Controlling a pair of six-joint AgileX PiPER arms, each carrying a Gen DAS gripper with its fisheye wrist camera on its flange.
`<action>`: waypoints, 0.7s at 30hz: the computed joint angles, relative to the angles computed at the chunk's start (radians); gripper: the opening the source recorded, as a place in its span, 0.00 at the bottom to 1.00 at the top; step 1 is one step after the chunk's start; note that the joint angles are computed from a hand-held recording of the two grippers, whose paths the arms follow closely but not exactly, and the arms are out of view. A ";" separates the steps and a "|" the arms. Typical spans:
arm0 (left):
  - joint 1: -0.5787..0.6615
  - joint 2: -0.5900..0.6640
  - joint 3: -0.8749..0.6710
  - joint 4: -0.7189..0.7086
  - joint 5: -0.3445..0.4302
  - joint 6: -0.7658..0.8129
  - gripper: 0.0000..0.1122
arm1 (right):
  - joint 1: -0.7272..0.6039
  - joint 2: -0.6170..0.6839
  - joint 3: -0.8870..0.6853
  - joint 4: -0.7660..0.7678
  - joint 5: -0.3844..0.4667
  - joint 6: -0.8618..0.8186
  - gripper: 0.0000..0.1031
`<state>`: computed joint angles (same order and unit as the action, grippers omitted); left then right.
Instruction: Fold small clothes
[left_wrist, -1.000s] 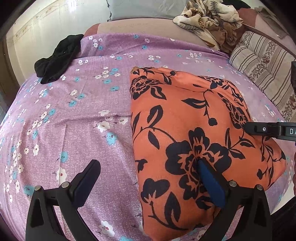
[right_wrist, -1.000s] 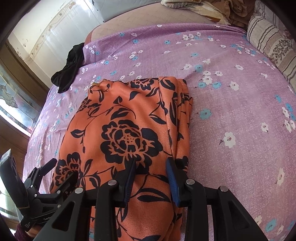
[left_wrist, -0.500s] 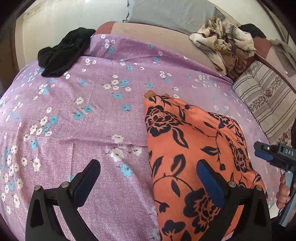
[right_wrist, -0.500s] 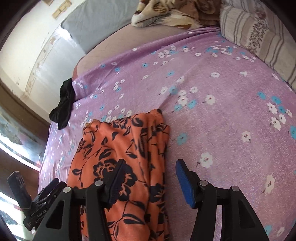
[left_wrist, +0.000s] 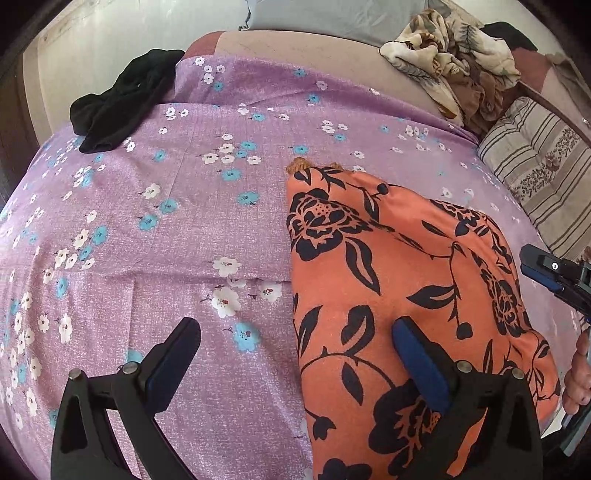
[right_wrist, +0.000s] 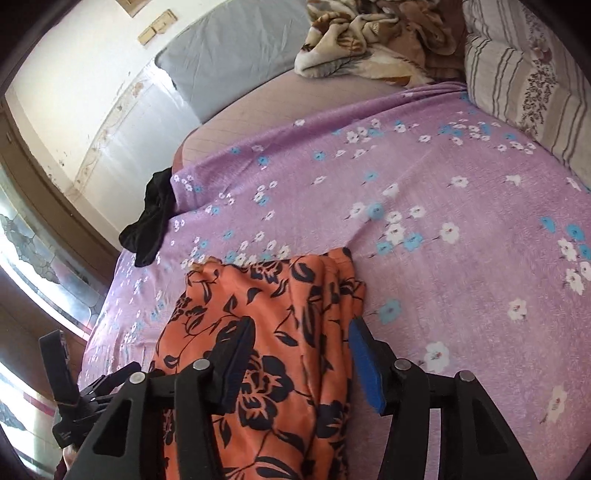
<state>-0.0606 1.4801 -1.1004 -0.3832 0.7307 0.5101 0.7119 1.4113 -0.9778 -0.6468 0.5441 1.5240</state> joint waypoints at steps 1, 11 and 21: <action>-0.005 -0.003 0.000 0.015 -0.002 -0.006 0.92 | 0.000 0.022 -0.027 -0.001 0.012 -0.021 0.50; -0.030 -0.016 0.013 0.059 -0.028 -0.025 0.92 | -0.243 0.259 -0.209 0.519 -0.029 -0.501 0.47; -0.023 -0.011 0.005 0.051 -0.011 -0.024 0.92 | -0.139 0.204 -0.275 0.365 0.052 -0.382 0.50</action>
<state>-0.0833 1.4691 -1.0957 -0.3327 0.7195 0.4864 0.5729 1.6149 -1.2524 -0.2823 0.5963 1.1423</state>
